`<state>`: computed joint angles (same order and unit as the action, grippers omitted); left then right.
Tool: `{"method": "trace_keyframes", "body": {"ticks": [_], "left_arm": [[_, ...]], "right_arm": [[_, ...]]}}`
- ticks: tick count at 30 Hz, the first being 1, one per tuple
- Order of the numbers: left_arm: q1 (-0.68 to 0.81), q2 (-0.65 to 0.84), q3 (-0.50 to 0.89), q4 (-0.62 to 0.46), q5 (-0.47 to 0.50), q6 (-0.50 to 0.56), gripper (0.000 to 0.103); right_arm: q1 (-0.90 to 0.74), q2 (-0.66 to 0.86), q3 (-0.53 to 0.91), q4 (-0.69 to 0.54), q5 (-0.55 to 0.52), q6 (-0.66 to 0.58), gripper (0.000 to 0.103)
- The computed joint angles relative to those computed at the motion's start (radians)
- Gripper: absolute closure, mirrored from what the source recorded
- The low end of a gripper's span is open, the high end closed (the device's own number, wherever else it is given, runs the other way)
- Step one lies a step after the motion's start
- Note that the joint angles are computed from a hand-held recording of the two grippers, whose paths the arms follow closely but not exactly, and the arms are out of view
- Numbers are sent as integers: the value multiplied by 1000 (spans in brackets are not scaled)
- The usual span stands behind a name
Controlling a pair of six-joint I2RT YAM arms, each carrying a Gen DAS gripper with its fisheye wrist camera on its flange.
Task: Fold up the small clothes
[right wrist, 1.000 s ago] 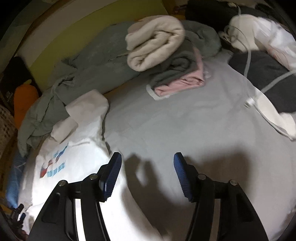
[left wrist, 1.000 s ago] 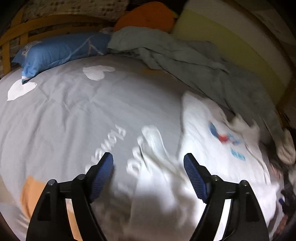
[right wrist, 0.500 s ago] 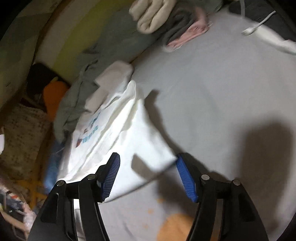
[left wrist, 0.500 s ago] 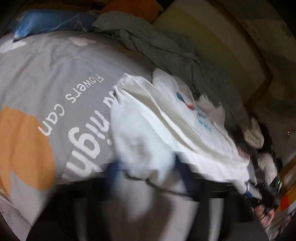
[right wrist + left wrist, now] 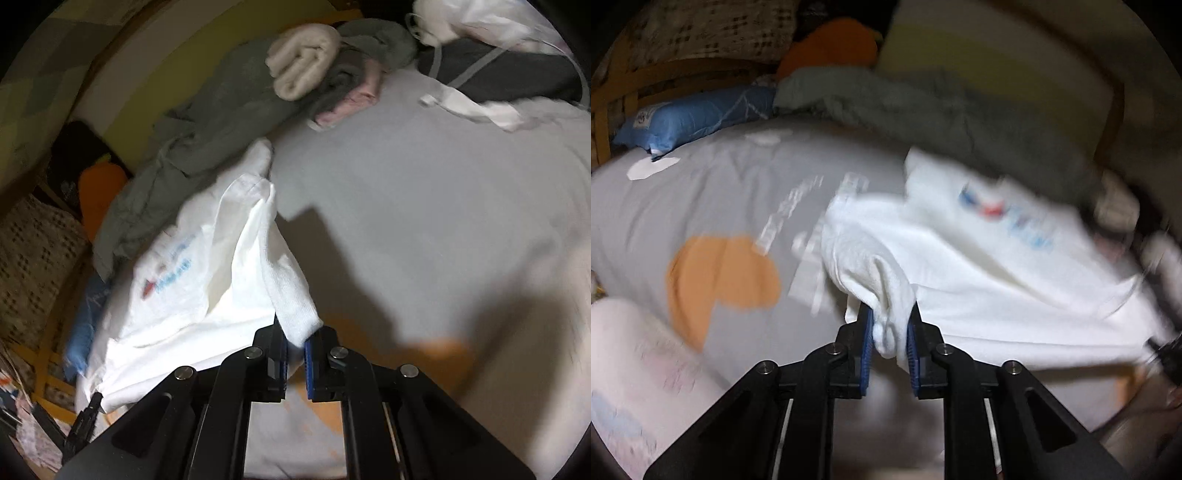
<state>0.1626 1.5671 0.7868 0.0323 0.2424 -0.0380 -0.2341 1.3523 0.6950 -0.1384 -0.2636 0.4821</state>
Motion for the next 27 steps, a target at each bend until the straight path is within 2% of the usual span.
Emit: {"method": "trace_keyframes", "body": {"ticks": [2, 3, 5, 6, 7, 8, 9, 11, 12, 15, 16, 18, 19, 21, 25, 27], "left_arm": [[-42, 18, -12, 1, -111, 20, 67], [-55, 17, -18, 13, -146, 2, 64], [-56, -16, -33, 32, -155, -25, 61], [-59, -46, -39, 41, -165, -28, 59], [-69, -76, -51, 54, -200, -20, 52], [-96, -94, -43, 48, -275, 3, 40], [-123, -98, -29, 40, -336, 43, 37], [-153, -104, -24, 64, -365, 97, 37], [-165, -104, -13, 61, -359, 107, 37], [-200, -75, 58, -9, -272, 140, 37], [-213, -41, 97, -42, -229, 152, 37], [-243, 46, 181, -109, -175, 182, 49], [-270, 92, 228, -141, -201, 176, 58], [-295, 204, 346, -220, -254, 150, 63], [-288, 306, 473, -300, -220, 105, 65], [-285, 314, 476, -281, -213, 91, 65]], "right_arm": [[17, -24, -54, -24, 50, -21, 92], [28, -24, -65, -24, 86, -33, 84], [74, -17, -59, -44, 234, -40, 72], [97, -24, -50, -57, 315, -30, 71], [107, -45, -54, -58, 370, -31, 71], [119, -81, -63, -41, 435, -42, 70], [123, -107, -67, -29, 466, -58, 69], [123, -135, -62, 7, 463, -122, 68], [123, -123, -39, 10, 413, -188, 68], [162, -23, 77, -70, 259, -376, 68], [188, 18, 111, -80, 246, -411, 68], [236, 132, 210, -126, 273, -432, 68], [259, 182, 260, -171, 323, -432, 68], [317, 286, 356, -239, 475, -419, 68], [307, 435, 492, -320, 397, -419, 68], [298, 453, 497, -279, 393, -431, 68]]}}
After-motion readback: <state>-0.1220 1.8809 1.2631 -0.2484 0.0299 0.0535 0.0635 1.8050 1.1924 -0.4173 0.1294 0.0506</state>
